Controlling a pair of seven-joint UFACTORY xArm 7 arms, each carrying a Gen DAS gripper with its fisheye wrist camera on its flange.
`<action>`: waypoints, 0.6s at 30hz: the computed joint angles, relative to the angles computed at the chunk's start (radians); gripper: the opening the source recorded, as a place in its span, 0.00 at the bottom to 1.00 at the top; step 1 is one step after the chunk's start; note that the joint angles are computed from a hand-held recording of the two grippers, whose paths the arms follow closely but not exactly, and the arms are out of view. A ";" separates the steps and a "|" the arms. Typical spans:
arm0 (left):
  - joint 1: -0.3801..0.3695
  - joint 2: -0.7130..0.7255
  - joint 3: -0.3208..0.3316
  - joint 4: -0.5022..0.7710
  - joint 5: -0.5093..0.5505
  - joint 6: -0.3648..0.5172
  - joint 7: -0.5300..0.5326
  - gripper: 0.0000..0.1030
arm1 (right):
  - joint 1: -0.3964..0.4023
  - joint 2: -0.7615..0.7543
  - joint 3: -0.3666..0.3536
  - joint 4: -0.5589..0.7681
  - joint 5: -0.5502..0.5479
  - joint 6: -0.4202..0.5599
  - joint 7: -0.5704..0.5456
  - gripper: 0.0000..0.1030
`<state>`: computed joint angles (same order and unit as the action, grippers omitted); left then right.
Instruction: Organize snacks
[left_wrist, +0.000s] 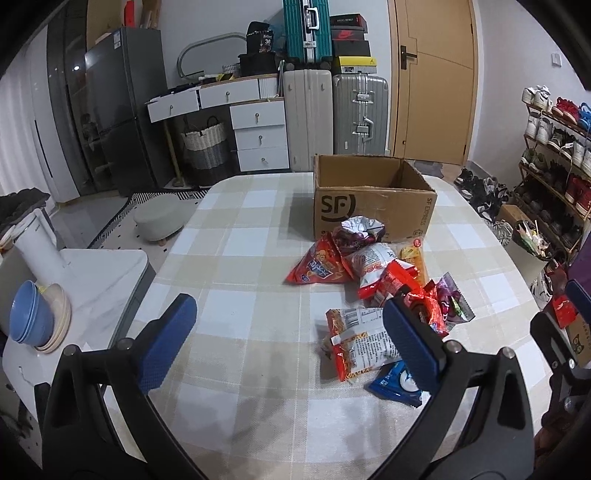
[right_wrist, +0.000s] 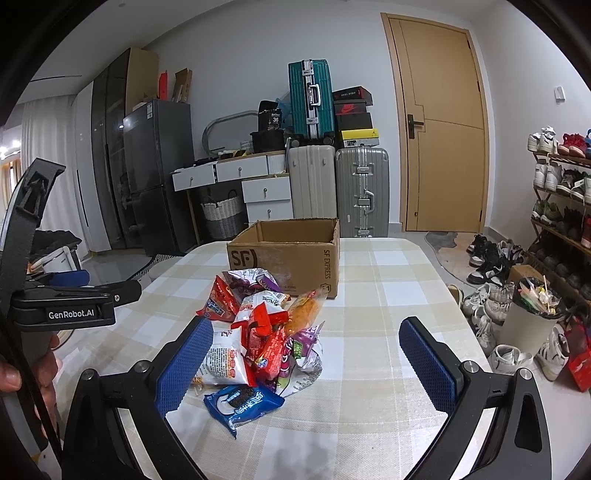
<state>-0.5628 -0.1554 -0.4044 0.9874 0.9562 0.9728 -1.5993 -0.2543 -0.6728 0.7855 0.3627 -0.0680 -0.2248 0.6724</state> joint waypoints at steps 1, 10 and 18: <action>0.000 0.000 0.001 -0.002 -0.003 0.000 0.002 0.98 | 0.001 0.002 -0.002 0.000 0.000 -0.001 0.001 1.00; 0.004 0.005 0.012 -0.009 -0.005 -0.018 0.012 0.98 | 0.028 0.005 -0.035 -0.023 0.035 -0.039 0.001 1.00; 0.040 0.005 0.036 -0.049 -0.027 -0.129 0.013 0.98 | 0.065 0.072 -0.091 -0.032 0.057 -0.070 -0.034 1.00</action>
